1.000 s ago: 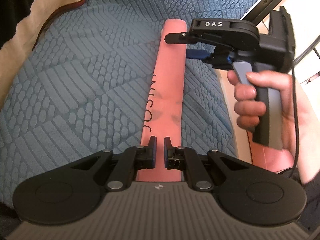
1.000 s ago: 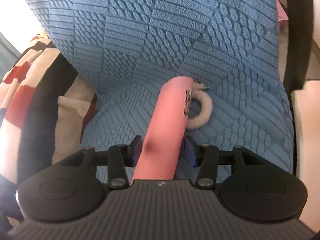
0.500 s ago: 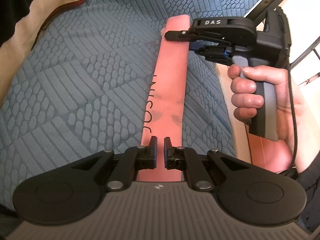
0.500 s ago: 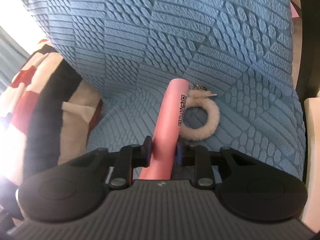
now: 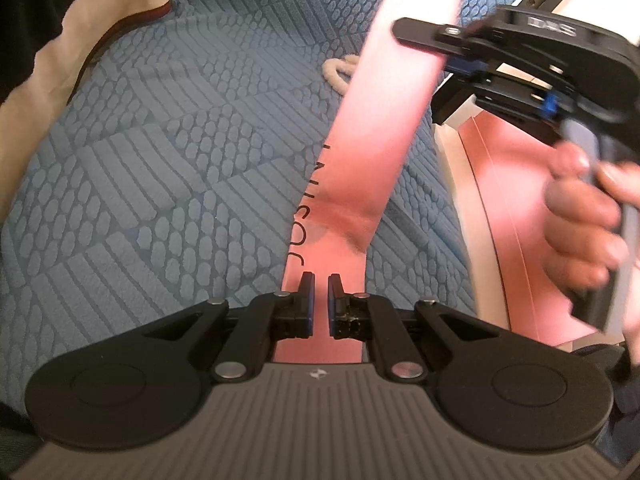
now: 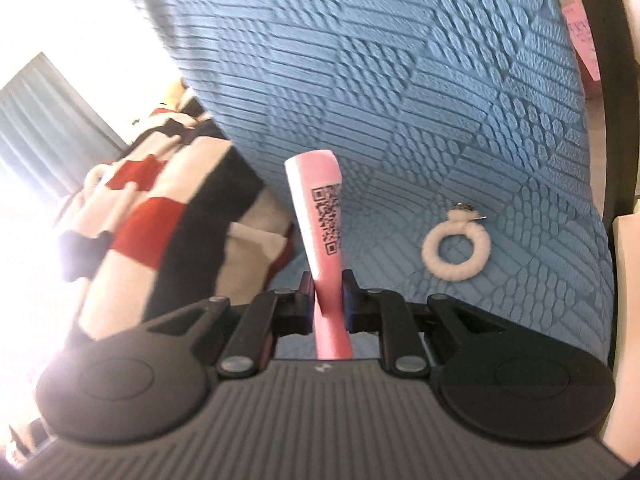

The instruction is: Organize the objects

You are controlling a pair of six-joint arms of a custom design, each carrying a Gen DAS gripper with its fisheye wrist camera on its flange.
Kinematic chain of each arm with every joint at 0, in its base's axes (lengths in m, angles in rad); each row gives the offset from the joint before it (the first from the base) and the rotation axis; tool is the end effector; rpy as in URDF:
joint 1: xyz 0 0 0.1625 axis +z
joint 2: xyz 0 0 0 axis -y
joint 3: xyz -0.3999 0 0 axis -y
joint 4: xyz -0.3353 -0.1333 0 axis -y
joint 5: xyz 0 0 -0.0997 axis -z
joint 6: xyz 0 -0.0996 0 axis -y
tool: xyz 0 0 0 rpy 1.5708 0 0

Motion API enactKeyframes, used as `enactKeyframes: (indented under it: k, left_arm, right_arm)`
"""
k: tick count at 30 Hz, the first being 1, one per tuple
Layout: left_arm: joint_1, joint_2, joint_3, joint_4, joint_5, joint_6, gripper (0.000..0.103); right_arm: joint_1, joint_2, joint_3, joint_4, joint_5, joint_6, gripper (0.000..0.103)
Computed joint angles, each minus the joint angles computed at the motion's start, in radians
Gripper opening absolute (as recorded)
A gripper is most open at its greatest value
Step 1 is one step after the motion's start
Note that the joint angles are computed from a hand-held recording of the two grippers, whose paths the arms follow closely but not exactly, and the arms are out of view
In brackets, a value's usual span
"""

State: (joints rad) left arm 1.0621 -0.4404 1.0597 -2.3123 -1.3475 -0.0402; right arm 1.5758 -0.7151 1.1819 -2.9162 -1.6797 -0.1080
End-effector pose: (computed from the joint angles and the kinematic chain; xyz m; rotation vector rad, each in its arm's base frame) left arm -0.2274 -0.7268 0.0541 0.6647 2.8725 -0.2632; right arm 0.1262 -0.7406 0.2874 0.0840 -2.7170 1.2677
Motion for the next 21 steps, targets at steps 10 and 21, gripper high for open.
enactKeyframes:
  k: [10,21]
  left_arm:
    - [0.01,-0.01,0.025,-0.04,-0.023,-0.056,0.01]
    - [0.027,-0.015,0.034,-0.065,-0.058,-0.143,0.01]
  right_arm:
    - [0.044,-0.112,0.262,-0.181,-0.015,-0.024,0.015]
    - [0.1,-0.133,0.373,-0.269,-0.122,-0.089,0.014]
